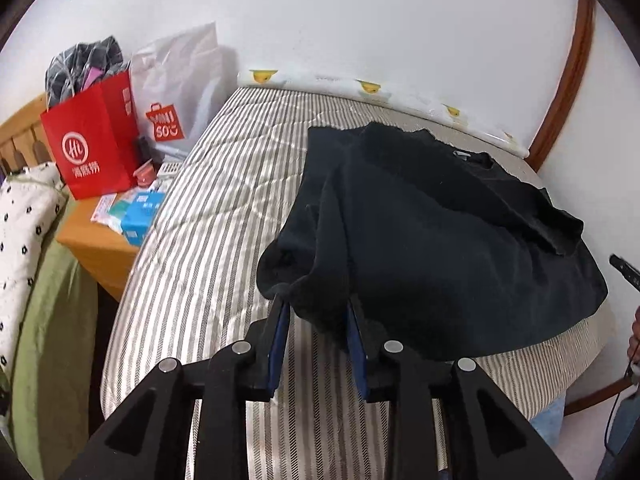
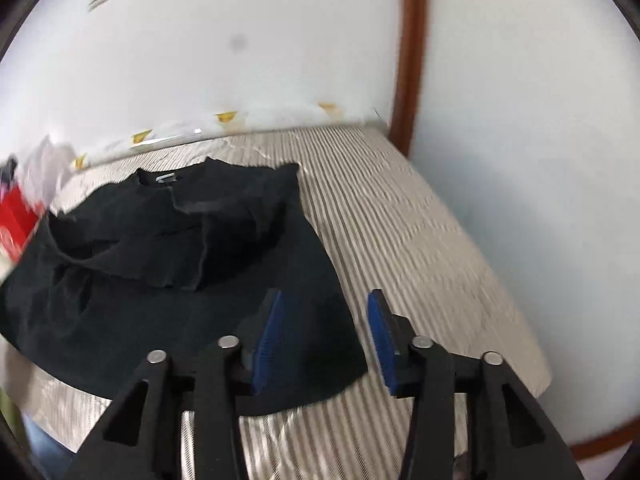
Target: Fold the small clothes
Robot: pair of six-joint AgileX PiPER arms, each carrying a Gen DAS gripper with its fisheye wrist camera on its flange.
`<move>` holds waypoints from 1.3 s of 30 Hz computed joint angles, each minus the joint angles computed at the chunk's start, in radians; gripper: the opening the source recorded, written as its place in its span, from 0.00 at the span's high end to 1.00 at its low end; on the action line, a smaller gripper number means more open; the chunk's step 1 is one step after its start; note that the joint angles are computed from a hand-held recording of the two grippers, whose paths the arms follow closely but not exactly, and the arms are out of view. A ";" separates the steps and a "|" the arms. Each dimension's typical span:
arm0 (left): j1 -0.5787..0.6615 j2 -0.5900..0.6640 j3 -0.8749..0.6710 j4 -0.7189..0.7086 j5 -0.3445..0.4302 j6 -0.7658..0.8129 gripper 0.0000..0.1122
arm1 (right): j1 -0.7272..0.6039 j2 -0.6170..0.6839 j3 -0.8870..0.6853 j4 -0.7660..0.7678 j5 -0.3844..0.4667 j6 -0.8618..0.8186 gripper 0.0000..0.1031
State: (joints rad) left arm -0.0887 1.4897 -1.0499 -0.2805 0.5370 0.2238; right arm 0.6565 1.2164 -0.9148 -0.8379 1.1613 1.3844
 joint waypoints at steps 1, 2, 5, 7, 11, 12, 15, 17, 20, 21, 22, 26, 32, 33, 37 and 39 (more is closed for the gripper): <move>-0.007 0.002 -0.017 0.024 0.010 -0.020 0.77 | -0.005 0.026 -0.024 -0.009 -0.002 -0.032 0.50; -0.011 0.005 -0.037 0.045 0.025 -0.040 0.77 | -0.014 0.053 -0.048 -0.010 -0.010 -0.064 0.49; -0.001 0.005 -0.086 0.047 0.074 -0.044 0.76 | -0.047 0.121 -0.100 -0.002 -0.047 -0.142 0.48; -0.008 -0.013 -0.089 0.102 0.060 -0.085 0.74 | -0.063 0.155 -0.123 0.007 -0.068 -0.170 0.48; -0.006 -0.007 -0.137 0.086 0.082 -0.060 0.68 | -0.116 0.220 -0.161 0.038 -0.135 -0.213 0.48; -0.008 0.007 -0.157 0.074 0.086 -0.047 0.67 | -0.124 0.230 -0.166 0.044 -0.146 -0.217 0.48; -0.032 0.081 -0.232 0.083 0.087 -0.045 0.67 | -0.173 0.262 -0.186 0.087 -0.198 -0.261 0.48; -0.037 0.138 -0.291 0.040 0.105 -0.014 0.67 | -0.202 0.288 -0.208 0.129 -0.217 -0.293 0.48; -0.049 0.260 -0.433 -0.007 0.161 0.005 0.66 | -0.228 0.298 -0.216 0.155 -0.234 -0.314 0.48; -0.054 0.297 -0.478 -0.007 0.177 0.003 0.66 | -0.228 0.297 -0.215 0.145 -0.236 -0.320 0.47; -0.060 0.333 -0.523 -0.005 0.195 -0.004 0.63 | -0.223 0.299 -0.217 0.132 -0.230 -0.329 0.46; -0.077 0.440 -0.656 0.001 0.236 -0.019 0.56 | -0.230 0.328 -0.240 0.134 -0.216 -0.435 0.32; -0.079 0.557 -0.798 0.017 0.297 -0.042 0.54 | -0.287 0.427 -0.309 0.209 -0.244 -0.598 0.35; -0.079 0.575 -0.820 0.018 0.314 -0.039 0.54 | -0.291 0.438 -0.317 0.200 -0.257 -0.598 0.36; -0.082 0.642 -0.913 0.038 0.370 -0.035 0.54 | -0.340 0.487 -0.374 0.195 -0.330 -0.592 0.36; -0.078 0.677 -0.970 0.020 0.402 -0.027 0.54 | -0.383 0.521 -0.419 0.229 -0.356 -0.602 0.37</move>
